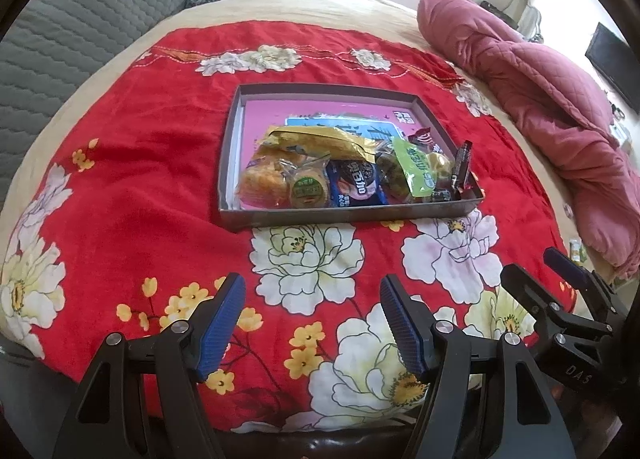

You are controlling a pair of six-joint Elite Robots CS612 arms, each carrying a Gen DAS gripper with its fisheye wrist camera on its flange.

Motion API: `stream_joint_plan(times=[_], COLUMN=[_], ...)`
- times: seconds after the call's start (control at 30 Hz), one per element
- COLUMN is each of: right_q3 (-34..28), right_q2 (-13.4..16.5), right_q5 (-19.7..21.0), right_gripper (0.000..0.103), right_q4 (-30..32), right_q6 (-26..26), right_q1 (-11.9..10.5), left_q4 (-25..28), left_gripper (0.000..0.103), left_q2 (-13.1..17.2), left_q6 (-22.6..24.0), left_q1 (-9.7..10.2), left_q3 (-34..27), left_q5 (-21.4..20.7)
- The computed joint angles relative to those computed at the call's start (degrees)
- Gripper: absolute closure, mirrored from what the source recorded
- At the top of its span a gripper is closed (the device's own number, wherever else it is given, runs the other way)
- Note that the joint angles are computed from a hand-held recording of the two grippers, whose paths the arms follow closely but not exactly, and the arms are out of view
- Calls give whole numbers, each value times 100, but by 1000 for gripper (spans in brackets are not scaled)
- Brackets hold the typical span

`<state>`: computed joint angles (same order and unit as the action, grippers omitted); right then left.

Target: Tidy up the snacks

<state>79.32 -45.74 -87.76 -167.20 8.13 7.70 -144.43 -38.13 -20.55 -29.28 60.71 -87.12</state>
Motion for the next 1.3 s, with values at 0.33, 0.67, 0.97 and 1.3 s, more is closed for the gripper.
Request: stream_joint_plan(times=[0.33,0.67,0.97,1.3], right_q3=[5,2,0,-10], right_q2=[2,12,10,19], right_q5=[-25,-17,-20,-36], right_gripper=[10,10,10,10], right_q4=[-12,-16,-6,11], right_q6=[93,47,37,30], right_q1=[-24,-25,-21,-16], left_q4=[47,76,142,191], left_gripper=[32,32,32,32], left_q2=[12,12,10,4], left_q6=[-63,-72,-120,-111], left_q1=[13,0,-7,-14], left_q3=[-20,-27,-41,-44], left_q5=[66,147,242,302])
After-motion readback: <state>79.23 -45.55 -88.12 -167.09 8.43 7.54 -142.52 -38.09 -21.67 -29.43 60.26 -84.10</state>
